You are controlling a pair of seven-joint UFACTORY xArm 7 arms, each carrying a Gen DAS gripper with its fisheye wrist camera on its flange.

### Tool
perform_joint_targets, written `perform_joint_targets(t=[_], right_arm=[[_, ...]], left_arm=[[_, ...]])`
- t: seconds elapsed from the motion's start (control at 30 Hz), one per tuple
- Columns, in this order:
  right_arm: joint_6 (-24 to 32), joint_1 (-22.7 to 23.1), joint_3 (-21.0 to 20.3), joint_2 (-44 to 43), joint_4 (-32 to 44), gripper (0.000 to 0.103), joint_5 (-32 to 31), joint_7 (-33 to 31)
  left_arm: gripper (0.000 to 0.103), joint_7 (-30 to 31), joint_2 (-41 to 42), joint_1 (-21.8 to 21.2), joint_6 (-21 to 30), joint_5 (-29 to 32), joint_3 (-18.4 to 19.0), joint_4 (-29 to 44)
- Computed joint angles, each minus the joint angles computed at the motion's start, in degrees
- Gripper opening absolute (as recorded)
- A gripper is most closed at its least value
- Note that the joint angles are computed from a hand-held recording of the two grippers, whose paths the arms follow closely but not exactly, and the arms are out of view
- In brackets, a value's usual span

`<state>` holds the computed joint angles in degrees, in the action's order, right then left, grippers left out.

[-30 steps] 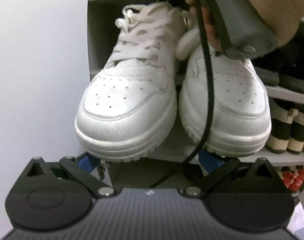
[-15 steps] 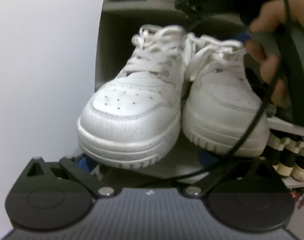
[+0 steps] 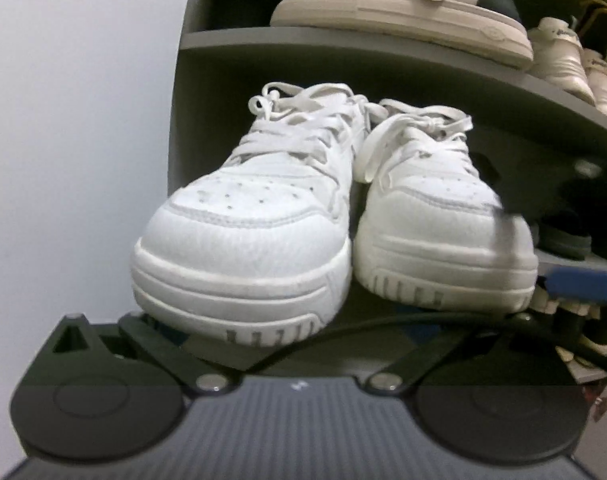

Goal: Organize scattered shoes
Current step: 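Lower the white sneakers onto a shelf and open the right gripper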

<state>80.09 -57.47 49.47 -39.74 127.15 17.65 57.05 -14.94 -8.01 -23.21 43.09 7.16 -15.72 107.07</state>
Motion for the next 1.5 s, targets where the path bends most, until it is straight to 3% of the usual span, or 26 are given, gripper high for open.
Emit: perform_joint_targets(t=[0.07,0.2,0.33,0.63,0.8,0.9,1.0,1.1,1.27,1.4,1.5], right_arm=[[-1.64,3.13,-1.44,-1.08,-3.27,0.084,0.76,1.1],[-7.62,6.61,0.08,0.27,-6.29,0.08,1.33,1.69],[-6.12,5.03,1.3,0.14,-4.94,0.061,-1.37,4.72],[-9.89,1.61,3.1,0.85,-7.11,0.061,-3.13,6.42],[-11.97,-0.27,5.11,1.87,-8.23,0.061,-4.43,5.53],[-13.23,-0.43,5.07,1.31,-9.11,0.062,-4.91,5.99],[-14.6,0.87,3.54,-0.37,-11.12,0.061,-5.78,6.76],[-14.61,1.19,2.82,-1.88,-11.75,0.061,-7.43,6.69],[-16.9,2.13,1.12,-5.63,-15.12,0.061,-10.03,6.04],[-13.51,-0.39,0.88,-8.06,-14.05,0.062,-12.45,3.72],[-11.36,-1.32,-0.5,-10.22,-15.03,0.061,-11.92,3.57]], left_arm=[[0.103,0.29,0.79,-0.17,0.3,-0.17,-0.04,1.01],[0.102,1.43,2.61,-0.91,0.39,-0.79,0.09,3.08],[0.097,2.92,5.35,-1.92,0.41,-1.46,0.49,6.2],[0.095,2.12,14.64,-6.25,3.24,2.42,2.2,18.22],[0.095,2.42,21.79,-10.03,6.12,4.19,5.01,27.85],[0.097,2.14,23.11,-10.89,7.35,3.09,6.34,29.93],[0.099,2.84,22.23,-10.49,8.64,0.98,6.79,28.76],[0.101,3.68,16.92,-9.39,5.4,1.0,6.67,20.51],[0.102,3.02,14.26,-7.15,9.15,-2.3,5.13,19.12],[0.102,4.87,10.97,-5.47,9.23,-4.73,4.21,15.4],[0.102,9.46,7.08,-3.8,9.32,-9.1,3.96,10.97]])
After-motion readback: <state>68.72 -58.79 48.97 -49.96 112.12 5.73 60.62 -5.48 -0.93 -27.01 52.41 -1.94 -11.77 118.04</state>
